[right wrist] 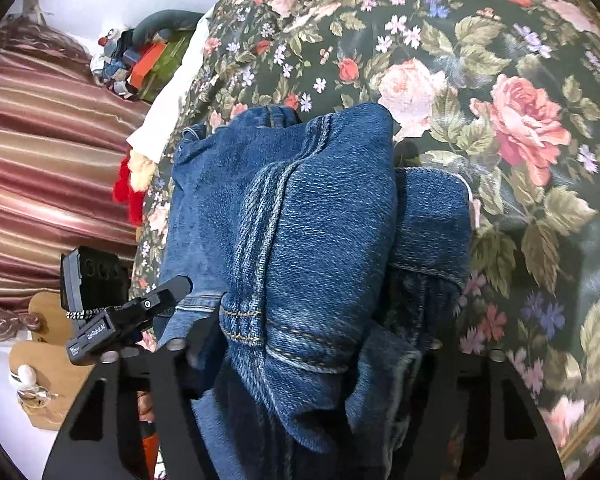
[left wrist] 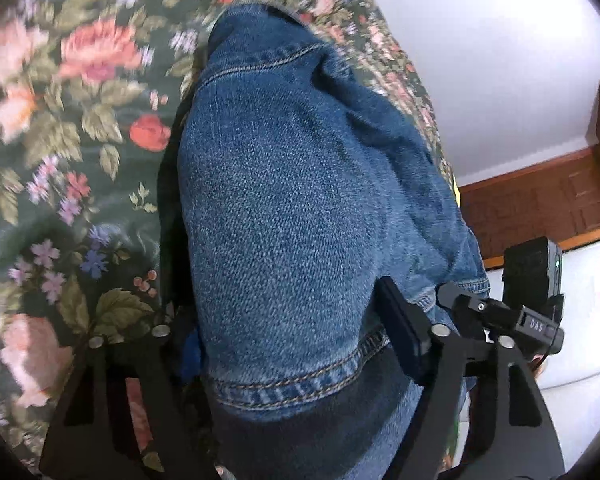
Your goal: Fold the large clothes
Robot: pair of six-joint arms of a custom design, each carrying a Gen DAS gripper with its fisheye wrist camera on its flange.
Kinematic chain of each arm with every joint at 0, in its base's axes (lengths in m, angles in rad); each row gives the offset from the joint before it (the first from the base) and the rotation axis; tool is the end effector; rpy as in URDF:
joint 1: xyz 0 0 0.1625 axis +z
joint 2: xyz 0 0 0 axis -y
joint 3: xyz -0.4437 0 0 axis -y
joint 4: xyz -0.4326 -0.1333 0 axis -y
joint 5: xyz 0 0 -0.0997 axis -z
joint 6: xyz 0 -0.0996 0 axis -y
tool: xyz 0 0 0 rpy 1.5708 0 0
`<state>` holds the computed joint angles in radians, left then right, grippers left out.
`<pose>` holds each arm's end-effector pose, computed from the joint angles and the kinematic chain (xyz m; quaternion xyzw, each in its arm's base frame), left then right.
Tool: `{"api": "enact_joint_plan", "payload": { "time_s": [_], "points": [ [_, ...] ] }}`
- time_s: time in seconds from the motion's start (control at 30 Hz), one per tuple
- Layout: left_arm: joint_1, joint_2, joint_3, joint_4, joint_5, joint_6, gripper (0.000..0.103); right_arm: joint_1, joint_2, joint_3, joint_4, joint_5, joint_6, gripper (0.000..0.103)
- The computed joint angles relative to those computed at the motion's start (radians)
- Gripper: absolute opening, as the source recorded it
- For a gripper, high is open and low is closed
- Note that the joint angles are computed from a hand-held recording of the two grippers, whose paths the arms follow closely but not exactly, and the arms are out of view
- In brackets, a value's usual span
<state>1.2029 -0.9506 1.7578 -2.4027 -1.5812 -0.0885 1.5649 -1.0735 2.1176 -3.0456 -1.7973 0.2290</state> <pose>-0.1137 -0.6626 0.1140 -0.1393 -0.9902 0.0109 0.0079 0.1076 -0.5609 0.1319 -0.1377 -0.9611 0.2233 0.0861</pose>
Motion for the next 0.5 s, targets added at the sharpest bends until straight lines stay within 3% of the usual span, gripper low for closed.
{"api": "enact_joint_plan", "payload": {
  "time_s": [0.13, 0.23, 0.37, 0.5],
  "points": [
    [-0.045, -0.049, 0.023, -0.005, 0.044, 0.03, 0.068, 0.043, -0.016, 0.007, 0.007, -0.052, 0.025, 0.049],
    [-0.077, -0.087, 0.036, -0.012, 0.07, 0.054, 0.062, 0.103, -0.034, 0.01, -0.004, -0.107, 0.012, 0.035],
    [-0.099, -0.131, 0.042, -0.008, 0.067, 0.08, 0.059, 0.197, -0.049, -0.007, -0.017, -0.186, -0.031, 0.033],
    [-0.107, -0.159, 0.044, 0.019, 0.074, 0.075, 0.059, 0.24, -0.046, -0.012, -0.032, -0.212, -0.026, 0.033]
  ]
}}
